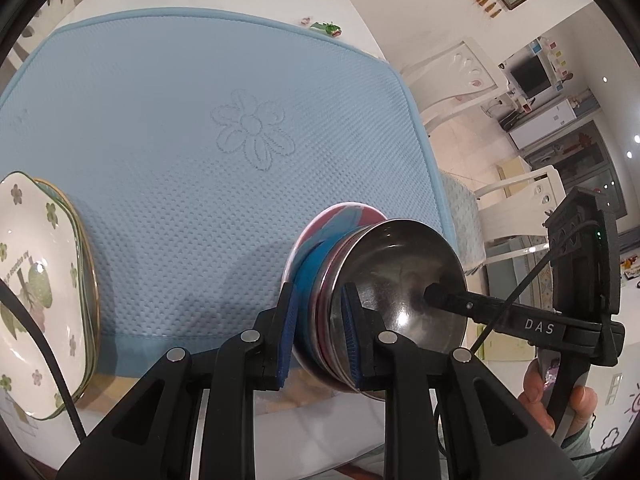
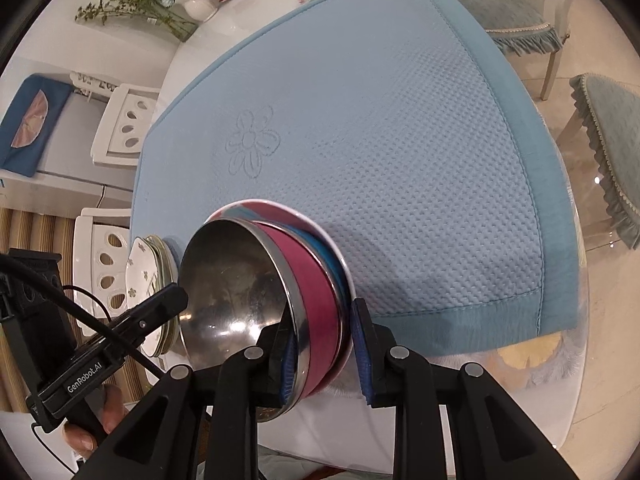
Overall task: Organize plates and bowls
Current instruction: 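Lower the magenta bowl into the blue bowl inside the pink bowl, then open both tools and reposition them on the rim of the nested bowls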
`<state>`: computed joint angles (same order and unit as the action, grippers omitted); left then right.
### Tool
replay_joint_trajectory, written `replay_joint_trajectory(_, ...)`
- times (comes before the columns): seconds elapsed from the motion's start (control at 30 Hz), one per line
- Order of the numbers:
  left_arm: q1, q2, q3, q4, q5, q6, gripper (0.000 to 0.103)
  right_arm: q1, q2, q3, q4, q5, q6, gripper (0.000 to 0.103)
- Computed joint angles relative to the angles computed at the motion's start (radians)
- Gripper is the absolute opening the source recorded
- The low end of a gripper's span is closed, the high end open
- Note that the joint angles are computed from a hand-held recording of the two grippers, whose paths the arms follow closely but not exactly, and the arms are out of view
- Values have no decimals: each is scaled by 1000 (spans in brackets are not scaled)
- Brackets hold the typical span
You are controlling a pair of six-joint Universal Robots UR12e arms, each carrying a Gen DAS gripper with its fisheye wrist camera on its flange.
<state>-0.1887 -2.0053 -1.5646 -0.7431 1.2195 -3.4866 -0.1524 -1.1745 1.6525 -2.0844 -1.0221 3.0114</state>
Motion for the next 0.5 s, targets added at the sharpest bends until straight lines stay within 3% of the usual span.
replay_joint_trajectory(0.23,1,-6,6,-9,-6,1,20,0,-1,-1,9,27,-7,24)
replay_joint_trajectory(0.3,4,-6,6,-9,-9,0,27,0,-7,3,0,39,-14,24)
replay_joint_trajectory(0.37,5,-6,10,-21,-6,9,33,5,-19,14,-42,27,-35,24)
replay_joint_trajectory(0.5,2,-9,38,-93,24,40,35,12,-44,39,-145,-7,-73,24)
